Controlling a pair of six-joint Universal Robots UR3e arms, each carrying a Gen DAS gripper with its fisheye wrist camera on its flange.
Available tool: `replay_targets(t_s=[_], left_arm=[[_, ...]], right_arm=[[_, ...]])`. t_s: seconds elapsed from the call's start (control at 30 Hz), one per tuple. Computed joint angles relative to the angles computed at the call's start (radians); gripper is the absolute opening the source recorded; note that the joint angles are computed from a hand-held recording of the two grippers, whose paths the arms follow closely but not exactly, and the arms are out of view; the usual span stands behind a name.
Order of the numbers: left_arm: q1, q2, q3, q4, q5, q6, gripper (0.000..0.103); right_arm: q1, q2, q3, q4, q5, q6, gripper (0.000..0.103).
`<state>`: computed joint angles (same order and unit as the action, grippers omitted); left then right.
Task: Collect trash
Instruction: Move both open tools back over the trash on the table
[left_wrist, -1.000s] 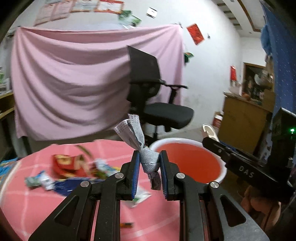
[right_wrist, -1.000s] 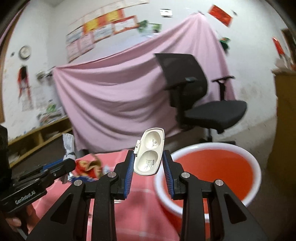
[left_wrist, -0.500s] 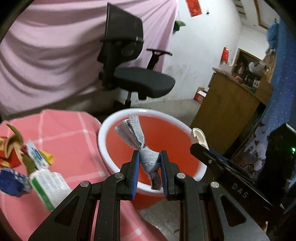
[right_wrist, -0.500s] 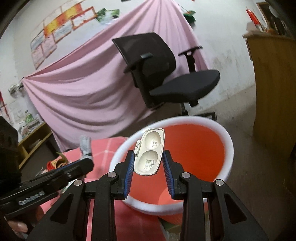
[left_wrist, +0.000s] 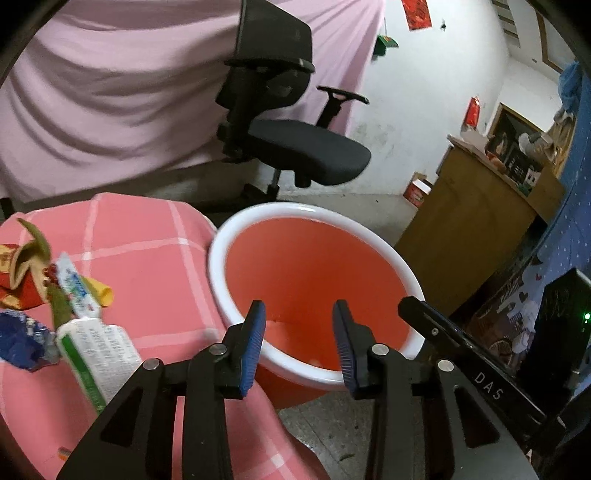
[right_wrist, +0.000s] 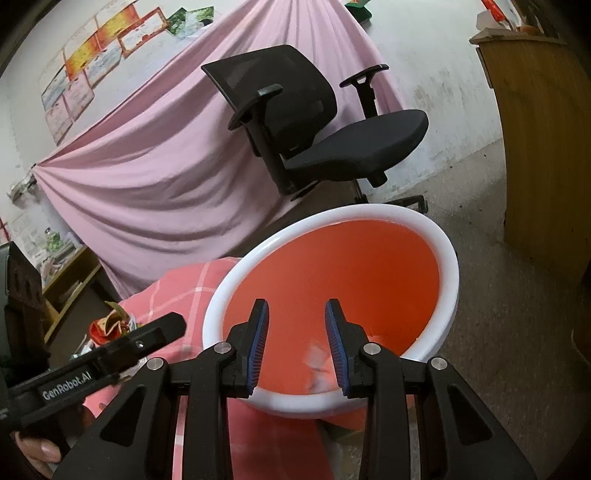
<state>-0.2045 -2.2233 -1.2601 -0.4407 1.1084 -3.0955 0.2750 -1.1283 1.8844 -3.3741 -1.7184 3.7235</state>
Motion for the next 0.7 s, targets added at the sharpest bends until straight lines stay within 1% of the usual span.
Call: replay_targets(t_s=[0.17, 0.27, 0.37, 0.53, 0.57, 0.63, 0.7], left_arm=[[0.038, 0.116, -0.177, 0.152, 0.028, -0.010, 0.032], [0.083, 0.200, -0.312, 0.258, 0.028, -0.019, 0.033], [0.141, 0.287, -0.445, 0.364, 0.020, -0.042, 0.043], [0.235, 0.394, -0.607, 0.507, 0.012, -0.061, 0.048], [0.255, 0.417, -0.640, 0.534, 0.015, -0.063, 0.052], [0.298, 0.453, -0.704, 0.602, 0.011, -0.067, 0.054], [0.328, 0.473, -0.744, 0.650, 0.011, -0.069, 0.055]], right_arm=[[0.043, 0.015, -0.040, -0.029, -0.048, -0.047, 0.031], [0.082, 0.035, -0.079, -0.050, -0.086, -0.085, 0.041], [0.132, 0.065, -0.136, -0.072, -0.125, -0.135, 0.042], [0.199, 0.122, -0.253, -0.086, -0.174, -0.195, 0.050], [0.214, 0.138, -0.286, -0.084, -0.193, -0.206, 0.052], [0.241, 0.169, -0.342, -0.086, -0.235, -0.224, 0.058], [0.269, 0.205, -0.396, -0.107, -0.279, -0.245, 0.075]])
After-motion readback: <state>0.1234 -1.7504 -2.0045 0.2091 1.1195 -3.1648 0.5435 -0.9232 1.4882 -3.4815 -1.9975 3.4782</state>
